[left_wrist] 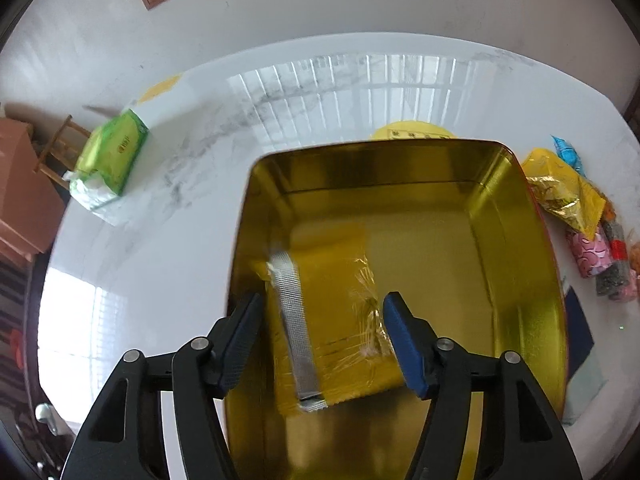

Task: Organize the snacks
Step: 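Lower the yellow bag into the gold tin and open the left gripper, then carry the red snack bar into the tin and open the right gripper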

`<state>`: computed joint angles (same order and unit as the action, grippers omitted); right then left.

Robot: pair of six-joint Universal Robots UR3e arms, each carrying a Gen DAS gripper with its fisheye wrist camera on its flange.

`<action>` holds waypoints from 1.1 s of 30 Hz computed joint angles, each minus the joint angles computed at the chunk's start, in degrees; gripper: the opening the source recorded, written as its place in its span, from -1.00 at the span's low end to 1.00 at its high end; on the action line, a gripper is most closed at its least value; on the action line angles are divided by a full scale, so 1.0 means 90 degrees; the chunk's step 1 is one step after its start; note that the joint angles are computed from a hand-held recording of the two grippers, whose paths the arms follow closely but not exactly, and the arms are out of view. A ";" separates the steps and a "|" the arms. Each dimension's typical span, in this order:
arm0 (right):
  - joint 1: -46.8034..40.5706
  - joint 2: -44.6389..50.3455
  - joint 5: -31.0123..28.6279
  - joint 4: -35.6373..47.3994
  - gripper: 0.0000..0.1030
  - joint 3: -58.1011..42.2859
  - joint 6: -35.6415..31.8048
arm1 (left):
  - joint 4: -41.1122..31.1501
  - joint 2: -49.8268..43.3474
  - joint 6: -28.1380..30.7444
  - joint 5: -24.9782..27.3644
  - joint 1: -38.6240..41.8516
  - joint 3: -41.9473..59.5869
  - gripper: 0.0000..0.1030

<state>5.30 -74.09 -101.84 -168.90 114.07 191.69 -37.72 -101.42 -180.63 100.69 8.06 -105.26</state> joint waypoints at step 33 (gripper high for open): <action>0.0666 -0.1141 0.1340 -0.0901 -0.23 0.1696 0.0740 | -0.0244 0.5239 -0.2044 0.0705 -0.2662 -0.3363 0.60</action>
